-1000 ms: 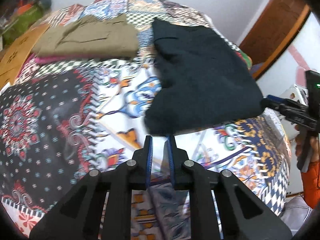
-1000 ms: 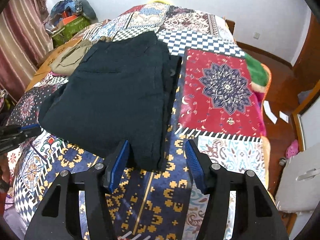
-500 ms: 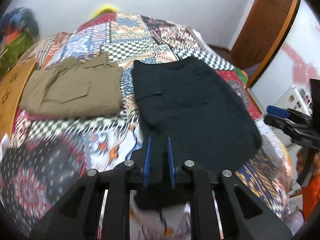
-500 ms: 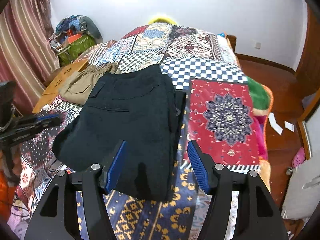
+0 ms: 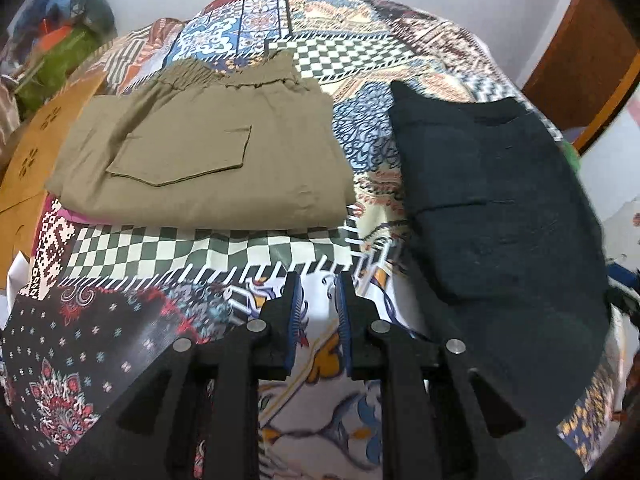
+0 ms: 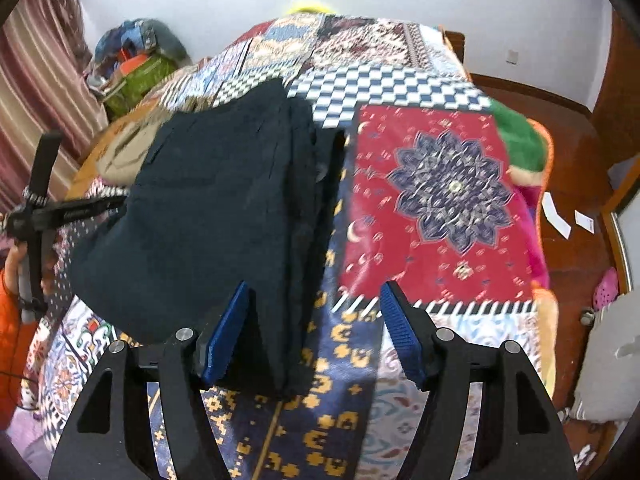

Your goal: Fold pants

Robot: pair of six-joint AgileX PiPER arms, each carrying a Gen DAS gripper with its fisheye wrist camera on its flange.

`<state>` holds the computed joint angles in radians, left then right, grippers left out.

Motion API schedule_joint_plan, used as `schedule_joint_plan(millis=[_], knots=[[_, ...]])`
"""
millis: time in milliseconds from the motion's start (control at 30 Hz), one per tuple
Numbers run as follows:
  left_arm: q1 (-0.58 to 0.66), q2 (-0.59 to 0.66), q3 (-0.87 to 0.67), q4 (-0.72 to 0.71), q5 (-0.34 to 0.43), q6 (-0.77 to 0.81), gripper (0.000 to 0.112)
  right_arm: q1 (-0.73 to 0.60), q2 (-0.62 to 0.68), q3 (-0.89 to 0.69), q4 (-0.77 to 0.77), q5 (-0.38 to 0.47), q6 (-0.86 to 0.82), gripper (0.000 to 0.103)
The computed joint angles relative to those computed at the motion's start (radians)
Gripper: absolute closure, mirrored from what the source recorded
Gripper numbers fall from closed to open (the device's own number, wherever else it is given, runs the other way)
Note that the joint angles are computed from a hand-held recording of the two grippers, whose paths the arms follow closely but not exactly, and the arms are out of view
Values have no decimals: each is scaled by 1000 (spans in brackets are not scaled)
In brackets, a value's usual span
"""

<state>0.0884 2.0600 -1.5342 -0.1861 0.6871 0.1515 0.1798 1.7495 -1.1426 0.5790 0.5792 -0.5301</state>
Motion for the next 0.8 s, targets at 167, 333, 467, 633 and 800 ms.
schedule_joint_plan(millis=[167,333,467,633,800], knots=[[15,-129,112,-214,-47,180,43,-29,-8,-35,84,46,-61,32],[-26,-124,85,-287,10,245,33,-18,52,-105,166,97,-92,23],[-65,-56,29,-241,57,198,33,20,110,-159,124,107,-51,23],[-51,46,-71,-283,151,207,33,39,182,-223,89,144,-21,23],[-13,175,-238,-353,279,222,32,47,242,-288,50,197,61,23]])
